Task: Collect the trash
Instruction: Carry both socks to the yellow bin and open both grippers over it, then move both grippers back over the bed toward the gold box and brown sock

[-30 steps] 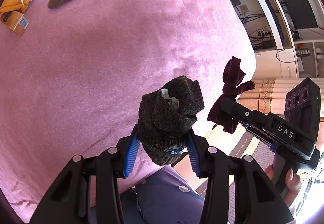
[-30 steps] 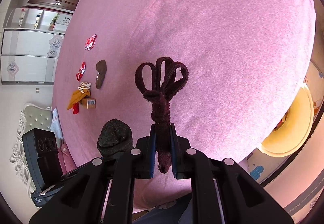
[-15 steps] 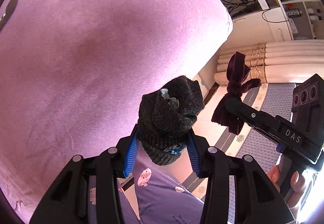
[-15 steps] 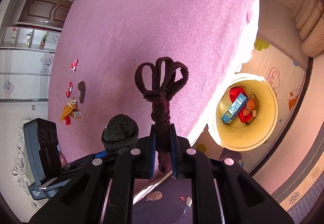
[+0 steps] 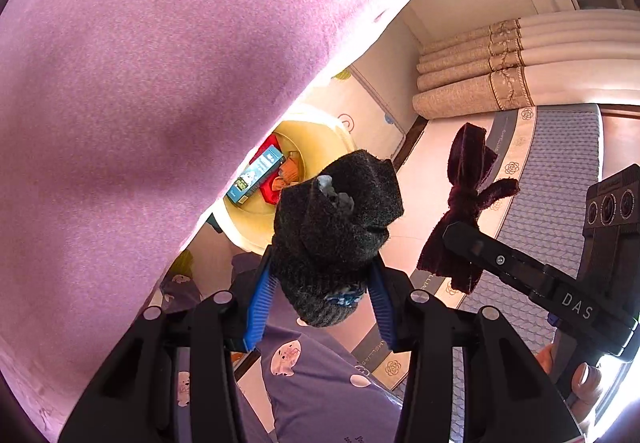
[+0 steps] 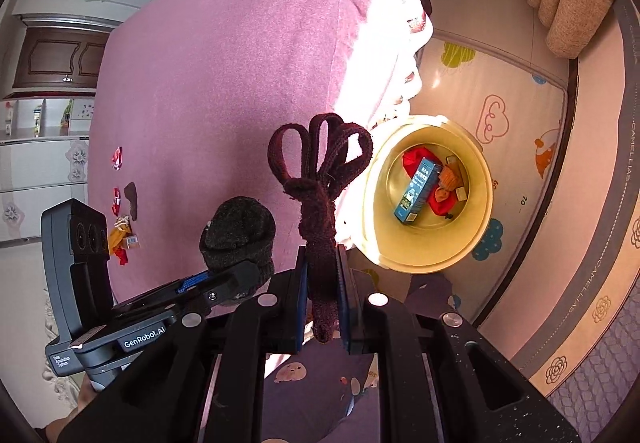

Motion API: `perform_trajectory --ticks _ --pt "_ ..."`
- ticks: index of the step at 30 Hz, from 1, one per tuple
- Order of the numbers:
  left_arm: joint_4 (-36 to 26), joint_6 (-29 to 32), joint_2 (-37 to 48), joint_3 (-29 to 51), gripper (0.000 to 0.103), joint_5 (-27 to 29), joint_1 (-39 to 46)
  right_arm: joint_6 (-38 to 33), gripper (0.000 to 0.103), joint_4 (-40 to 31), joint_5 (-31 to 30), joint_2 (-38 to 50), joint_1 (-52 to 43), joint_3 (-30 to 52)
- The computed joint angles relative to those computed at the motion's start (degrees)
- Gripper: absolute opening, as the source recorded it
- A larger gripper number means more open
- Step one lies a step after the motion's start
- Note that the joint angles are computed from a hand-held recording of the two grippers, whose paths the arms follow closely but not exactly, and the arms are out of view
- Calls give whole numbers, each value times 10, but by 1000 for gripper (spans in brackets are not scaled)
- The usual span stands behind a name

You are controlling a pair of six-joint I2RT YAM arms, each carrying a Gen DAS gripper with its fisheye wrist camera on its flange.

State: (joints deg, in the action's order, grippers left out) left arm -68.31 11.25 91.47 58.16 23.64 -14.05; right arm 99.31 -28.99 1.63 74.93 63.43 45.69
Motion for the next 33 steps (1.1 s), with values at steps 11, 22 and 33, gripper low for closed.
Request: perform_trajectory --ticks 11,22,33 --pt "41 -79 25 2 67 10 -103 37 18 21 -1 -72 8 -85" --pt "38 -83 24 5 80 -11 -108 54 36 6 6 -105 4 -105" --pt "15 -52 14 17 80 -6 -62 4 36 6 -10 -53 -20 -50"
